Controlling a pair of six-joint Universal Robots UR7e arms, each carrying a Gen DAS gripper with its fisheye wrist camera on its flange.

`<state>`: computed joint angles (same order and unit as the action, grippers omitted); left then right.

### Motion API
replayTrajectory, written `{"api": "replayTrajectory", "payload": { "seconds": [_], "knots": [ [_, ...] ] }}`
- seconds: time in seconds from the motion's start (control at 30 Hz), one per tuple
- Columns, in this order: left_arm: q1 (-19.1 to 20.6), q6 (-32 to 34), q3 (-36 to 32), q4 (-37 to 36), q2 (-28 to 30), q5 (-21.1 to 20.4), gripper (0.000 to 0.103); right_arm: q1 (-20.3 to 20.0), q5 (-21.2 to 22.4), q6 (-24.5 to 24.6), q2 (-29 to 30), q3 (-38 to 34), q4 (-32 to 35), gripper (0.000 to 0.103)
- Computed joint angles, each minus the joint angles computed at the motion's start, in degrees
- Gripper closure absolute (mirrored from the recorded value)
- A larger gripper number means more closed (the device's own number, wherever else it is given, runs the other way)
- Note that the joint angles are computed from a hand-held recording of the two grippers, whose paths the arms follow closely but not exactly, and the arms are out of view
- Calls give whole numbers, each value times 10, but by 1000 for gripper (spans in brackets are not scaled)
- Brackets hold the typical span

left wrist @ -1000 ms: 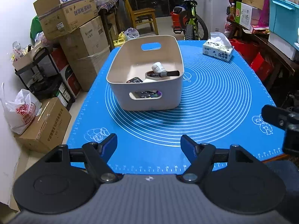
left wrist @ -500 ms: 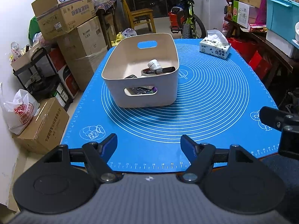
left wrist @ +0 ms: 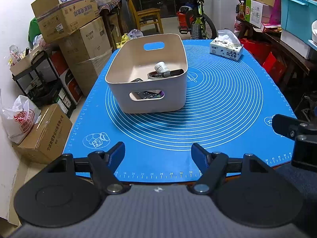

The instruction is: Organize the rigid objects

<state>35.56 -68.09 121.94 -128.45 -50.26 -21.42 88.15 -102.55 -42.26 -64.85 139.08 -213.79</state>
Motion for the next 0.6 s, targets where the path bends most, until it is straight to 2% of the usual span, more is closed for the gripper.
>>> {"api": "replayTrajectory", "payload": {
  "seconds": [0.6],
  "knots": [
    [1, 14, 1, -13, 1, -4, 29, -3, -1, -1, -2, 0, 3, 7]
  ]
}}
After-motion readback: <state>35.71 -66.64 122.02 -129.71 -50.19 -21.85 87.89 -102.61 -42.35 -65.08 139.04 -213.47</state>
